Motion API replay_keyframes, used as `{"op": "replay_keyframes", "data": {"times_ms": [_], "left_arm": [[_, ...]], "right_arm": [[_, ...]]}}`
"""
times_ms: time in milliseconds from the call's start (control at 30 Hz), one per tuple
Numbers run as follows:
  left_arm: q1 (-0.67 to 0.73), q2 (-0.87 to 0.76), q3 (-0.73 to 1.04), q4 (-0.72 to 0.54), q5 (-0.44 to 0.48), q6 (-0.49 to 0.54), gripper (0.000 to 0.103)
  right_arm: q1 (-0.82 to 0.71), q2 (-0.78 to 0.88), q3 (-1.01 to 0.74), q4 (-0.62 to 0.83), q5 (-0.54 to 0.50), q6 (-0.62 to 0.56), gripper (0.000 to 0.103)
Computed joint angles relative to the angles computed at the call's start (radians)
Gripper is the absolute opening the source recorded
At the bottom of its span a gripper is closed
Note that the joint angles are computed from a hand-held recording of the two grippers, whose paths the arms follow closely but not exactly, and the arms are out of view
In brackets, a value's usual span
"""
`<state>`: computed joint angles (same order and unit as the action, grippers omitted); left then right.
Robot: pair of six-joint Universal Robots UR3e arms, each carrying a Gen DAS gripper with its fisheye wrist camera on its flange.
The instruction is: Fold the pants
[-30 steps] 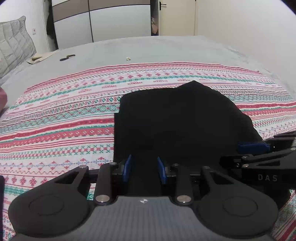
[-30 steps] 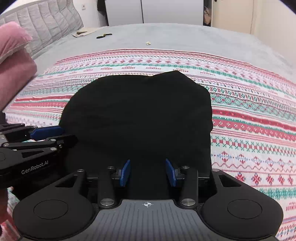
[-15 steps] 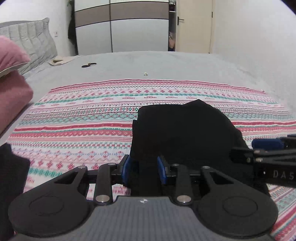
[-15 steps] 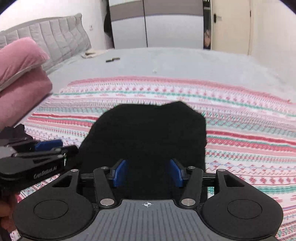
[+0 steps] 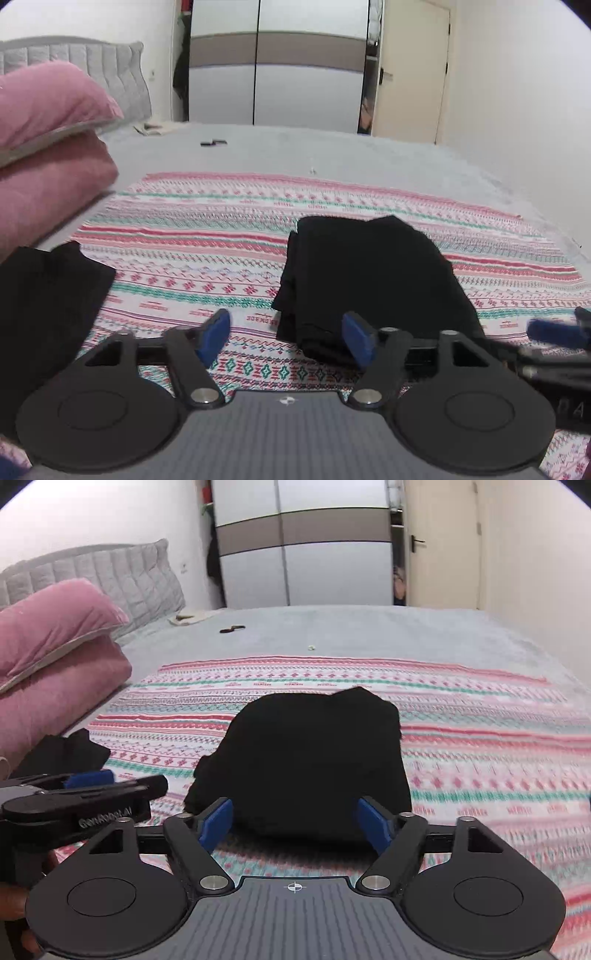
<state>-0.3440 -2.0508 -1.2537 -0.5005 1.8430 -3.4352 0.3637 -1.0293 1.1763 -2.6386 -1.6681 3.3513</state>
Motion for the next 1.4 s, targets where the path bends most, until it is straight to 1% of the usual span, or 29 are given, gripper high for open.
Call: {"op": "replay_keyframes", "data": {"times_ms": [33,100,133,167,233,300,400,500,567,600,667,833,1067,1167,1300,1400], "left_arm": [[-0.009,0.014,-0.016,0.011,0.019,0.000,0.095],[-0.022,0.031,-0.041,0.038,0.049,0.008,0.103],[-0.030,0.036,-0.053,0.058,0.064,0.012,0.103],[-0.037,0.029,-0.054,0.071,0.074,0.016,0.103],[-0.036,-0.003,-0.039,0.090,0.070,0.045,0.103],[-0.042,-0.032,-0.022,0.072,0.100,0.044,0.103],[-0.028,-0.054,-0.011,0.050,0.075,0.061,0.103],[-0.046,-0.081,-0.003,0.069,0.112,0.080,0.103],[-0.043,-0.083,-0.006,0.076,0.095,0.091,0.103],[-0.040,-0.080,-0.012,0.081,0.079,0.092,0.103],[-0.041,-0.083,-0.019,0.097,0.075,0.095,0.103],[-0.049,-0.090,-0.023,0.119,0.094,0.096,0.103],[-0.045,-0.098,0.011,0.043,0.113,0.060,0.103],[-0.045,-0.096,0.012,0.034,0.113,0.050,0.103],[-0.059,-0.105,0.027,0.027,0.142,0.046,0.103],[-0.059,-0.104,0.030,0.022,0.135,0.043,0.103]], "right_arm": [[0.012,-0.024,0.036,-0.010,-0.018,0.030,0.085],[0.035,-0.056,0.082,-0.019,-0.056,0.046,0.086],[0.044,-0.060,0.087,-0.026,-0.073,0.032,0.091],[0.053,-0.057,0.088,-0.044,-0.096,0.012,0.098],[0.058,-0.040,0.097,-0.099,-0.123,-0.006,0.102],[0.041,-0.024,0.117,-0.127,-0.109,-0.014,0.102],[0.030,-0.009,0.131,-0.107,-0.115,-0.038,0.102],[0.035,0.000,0.139,-0.134,-0.160,-0.077,0.102],[0.033,-0.002,0.157,-0.167,-0.181,-0.085,0.103],[0.031,-0.013,0.186,-0.192,-0.187,-0.079,0.103],[0.018,-0.024,0.211,-0.218,-0.181,-0.068,0.103],[-0.007,-0.044,0.248,-0.242,-0.148,-0.037,0.103],[-0.005,-0.032,0.239,-0.235,-0.140,-0.026,0.103],[-0.006,-0.028,0.233,-0.224,-0.136,-0.018,0.103],[-0.001,-0.022,0.228,-0.223,-0.144,-0.017,0.103],[0.000,-0.018,0.228,-0.224,-0.141,-0.015,0.103]]}}
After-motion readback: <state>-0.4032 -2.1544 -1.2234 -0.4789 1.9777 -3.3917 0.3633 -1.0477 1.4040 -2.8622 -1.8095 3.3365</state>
